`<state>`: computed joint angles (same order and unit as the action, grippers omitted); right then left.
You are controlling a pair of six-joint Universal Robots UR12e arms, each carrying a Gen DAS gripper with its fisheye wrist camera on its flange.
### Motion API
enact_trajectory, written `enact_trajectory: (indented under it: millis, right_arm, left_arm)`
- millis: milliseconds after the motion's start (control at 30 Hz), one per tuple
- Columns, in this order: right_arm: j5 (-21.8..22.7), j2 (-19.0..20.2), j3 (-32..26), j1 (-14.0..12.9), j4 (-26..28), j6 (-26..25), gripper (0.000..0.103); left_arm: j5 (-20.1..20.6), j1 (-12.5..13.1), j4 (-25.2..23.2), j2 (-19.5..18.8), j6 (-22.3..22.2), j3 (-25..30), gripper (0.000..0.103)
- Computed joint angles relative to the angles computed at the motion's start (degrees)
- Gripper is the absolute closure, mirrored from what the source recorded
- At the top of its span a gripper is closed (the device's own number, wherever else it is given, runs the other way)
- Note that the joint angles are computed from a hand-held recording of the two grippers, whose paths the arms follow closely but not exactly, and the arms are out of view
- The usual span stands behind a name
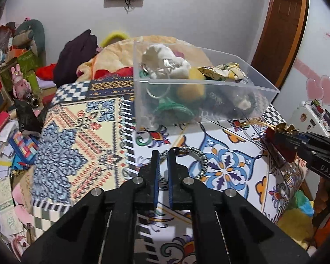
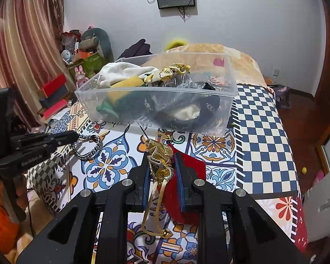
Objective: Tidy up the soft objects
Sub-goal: 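Grasp the red velvet pouch with the right tool while the left tool grasps the beaded bracelet, then carry the red pouch and bracelet into the clear box and open both tools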
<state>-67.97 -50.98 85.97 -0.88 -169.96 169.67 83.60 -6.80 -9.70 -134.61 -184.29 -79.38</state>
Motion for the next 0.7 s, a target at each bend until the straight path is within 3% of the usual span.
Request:
enact_trajectory:
  millis: [133, 700]
  right_arm:
    - [0.16, -0.12, 0.07, -0.11, -0.18, -0.09, 0.085]
    - [0.66, -0.20, 0.15, -0.14, -0.16, -0.35, 0.085]
  left_arm:
    - [0.50, 0.19, -3.14, -0.55, 0.21, 0.89, 0.096]
    - [1.17, 0.16, -2.95, -1.66, 1.78, 1.98, 0.090]
